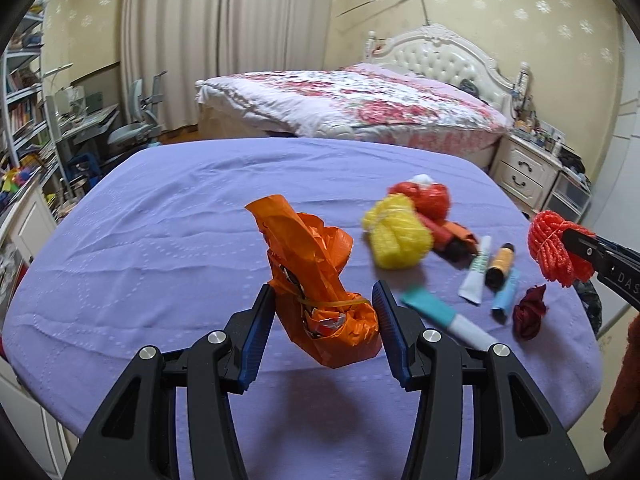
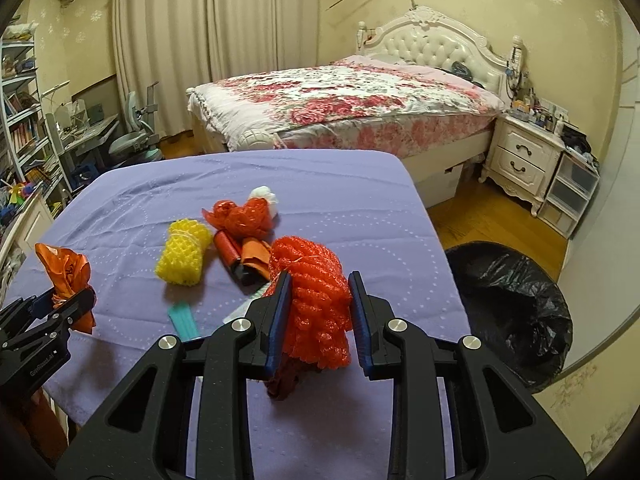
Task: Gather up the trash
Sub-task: 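Carry the orange mesh into the black bin with the right tool while the left drops the bag in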
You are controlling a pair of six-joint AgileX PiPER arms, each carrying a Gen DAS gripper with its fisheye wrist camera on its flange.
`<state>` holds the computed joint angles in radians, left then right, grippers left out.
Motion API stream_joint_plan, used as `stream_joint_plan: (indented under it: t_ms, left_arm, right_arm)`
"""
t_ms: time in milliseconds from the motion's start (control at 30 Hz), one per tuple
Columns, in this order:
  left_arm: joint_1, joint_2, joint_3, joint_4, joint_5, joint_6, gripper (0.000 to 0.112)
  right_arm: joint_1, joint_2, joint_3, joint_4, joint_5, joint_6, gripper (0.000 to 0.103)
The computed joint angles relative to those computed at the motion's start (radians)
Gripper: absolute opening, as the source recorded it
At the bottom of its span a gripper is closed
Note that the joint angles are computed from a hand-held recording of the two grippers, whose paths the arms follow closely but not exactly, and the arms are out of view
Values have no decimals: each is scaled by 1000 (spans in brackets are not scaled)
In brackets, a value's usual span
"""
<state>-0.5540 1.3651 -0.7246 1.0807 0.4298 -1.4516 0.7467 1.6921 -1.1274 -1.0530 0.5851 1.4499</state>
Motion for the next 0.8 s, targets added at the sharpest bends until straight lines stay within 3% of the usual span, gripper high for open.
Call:
stream_joint_plan:
  t_ms: [567, 800]
  left_arm:
    - [-222, 256, -297, -27, 31, 68, 50]
    - [-262, 416, -512, -139, 9, 226, 50]
  right_arm:
    - [-222, -148, 277, -171, -103, 248, 28]
    - [-344, -198, 350, -247, -119, 309, 28]
